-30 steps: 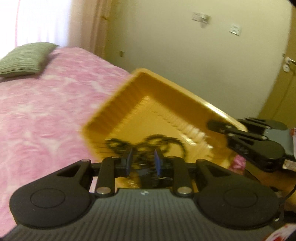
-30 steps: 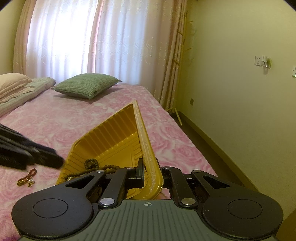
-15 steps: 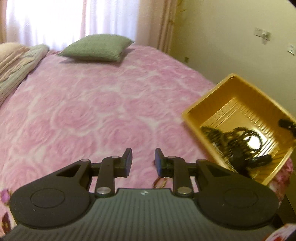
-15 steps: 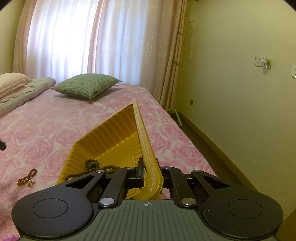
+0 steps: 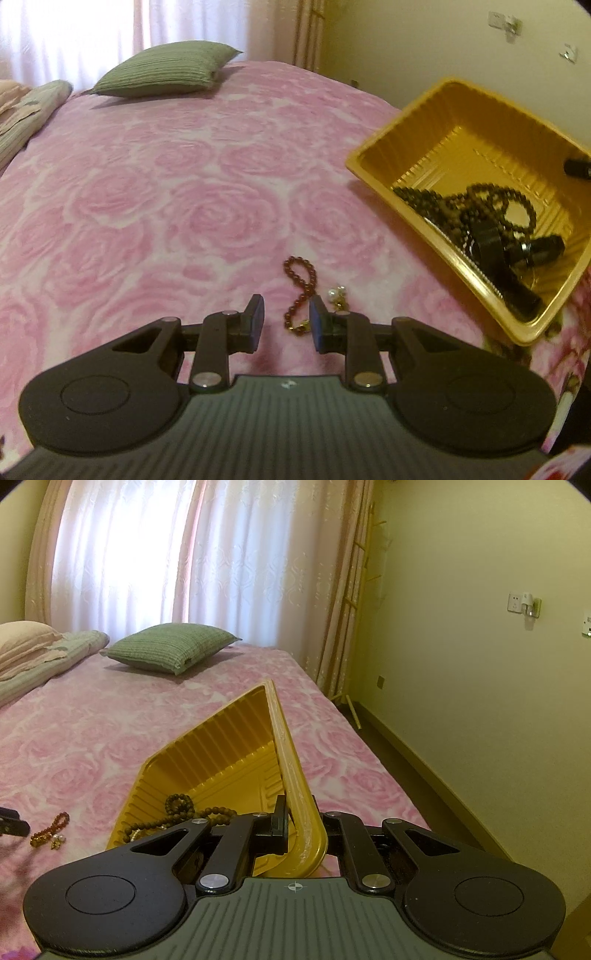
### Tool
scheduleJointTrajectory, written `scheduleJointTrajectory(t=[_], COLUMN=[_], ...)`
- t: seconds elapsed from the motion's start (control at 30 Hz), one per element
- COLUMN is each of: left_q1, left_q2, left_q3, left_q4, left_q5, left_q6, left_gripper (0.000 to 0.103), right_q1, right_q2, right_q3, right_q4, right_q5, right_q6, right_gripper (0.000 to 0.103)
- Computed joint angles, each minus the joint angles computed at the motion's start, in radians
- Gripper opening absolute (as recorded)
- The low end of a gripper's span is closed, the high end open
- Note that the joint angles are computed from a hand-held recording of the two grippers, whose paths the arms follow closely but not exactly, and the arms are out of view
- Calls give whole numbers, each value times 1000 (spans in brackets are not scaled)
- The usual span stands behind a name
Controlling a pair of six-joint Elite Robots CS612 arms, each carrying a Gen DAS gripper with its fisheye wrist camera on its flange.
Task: Organize jewelry
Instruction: 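Grasp the red bead bracelet with gold charm using the left tool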
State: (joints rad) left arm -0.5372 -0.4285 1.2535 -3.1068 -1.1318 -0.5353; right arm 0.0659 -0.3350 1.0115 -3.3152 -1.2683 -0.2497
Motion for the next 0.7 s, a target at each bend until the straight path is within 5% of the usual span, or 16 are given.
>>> scheduleJointTrajectory(t=[0.7], left_q1=[5], left_q2=[26], left_q3=[-63], left_q4=[88], left_q5=[-47], left_q6=[106], left_gripper=[14], right_q1=[1], right_q2=[4], right_q3=[-6], right_q4=[2], right_q5=[-6], right_q6=[1], right_gripper=[8])
